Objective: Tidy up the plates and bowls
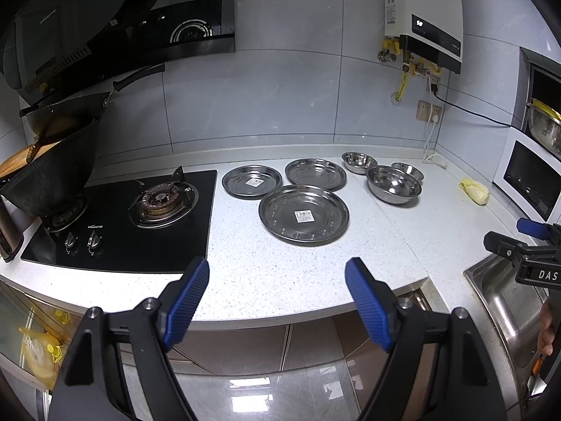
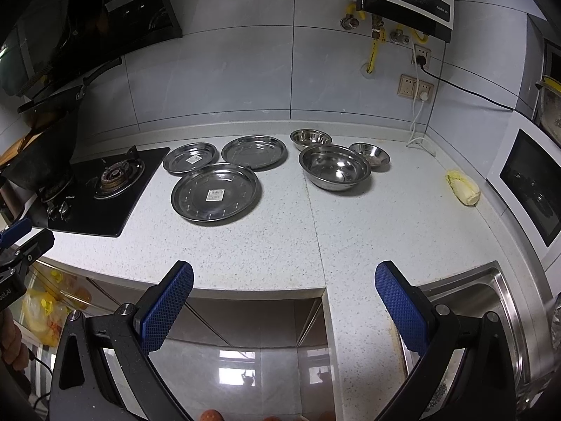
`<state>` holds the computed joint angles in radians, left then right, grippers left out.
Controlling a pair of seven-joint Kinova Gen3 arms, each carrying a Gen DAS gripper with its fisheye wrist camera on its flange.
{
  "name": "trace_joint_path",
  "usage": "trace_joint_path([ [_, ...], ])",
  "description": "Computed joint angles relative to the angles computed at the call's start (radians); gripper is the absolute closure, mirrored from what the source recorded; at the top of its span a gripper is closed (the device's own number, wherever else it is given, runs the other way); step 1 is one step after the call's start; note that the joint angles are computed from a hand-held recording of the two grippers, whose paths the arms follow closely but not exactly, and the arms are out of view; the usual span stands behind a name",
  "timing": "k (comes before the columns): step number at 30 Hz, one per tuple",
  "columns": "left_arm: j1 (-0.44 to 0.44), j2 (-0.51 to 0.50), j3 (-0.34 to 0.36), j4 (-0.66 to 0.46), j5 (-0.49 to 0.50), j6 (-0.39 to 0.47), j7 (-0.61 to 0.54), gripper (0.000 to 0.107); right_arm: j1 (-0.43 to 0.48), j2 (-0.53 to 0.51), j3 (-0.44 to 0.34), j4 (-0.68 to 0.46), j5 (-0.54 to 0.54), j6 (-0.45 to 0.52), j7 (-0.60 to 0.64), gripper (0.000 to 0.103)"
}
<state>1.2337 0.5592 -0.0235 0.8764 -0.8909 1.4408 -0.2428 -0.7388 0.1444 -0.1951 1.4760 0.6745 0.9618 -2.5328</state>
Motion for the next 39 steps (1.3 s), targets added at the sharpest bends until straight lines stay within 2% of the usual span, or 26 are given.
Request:
trace_joint_path([
  [25,-0.046,-0.002,-0.006,0.003,0.037,-0.032,-0.026,0.028,0.002,0.05,0.031,-0.059,-0.041,-0.008,0.066,0.001],
  [39,-0.11,0.009,0.0,0.007,0.082,-0.067,-0.048,0.028,0.007,0.106,0.059,-0.117,-0.097,-0.018,0.139,0.001],
])
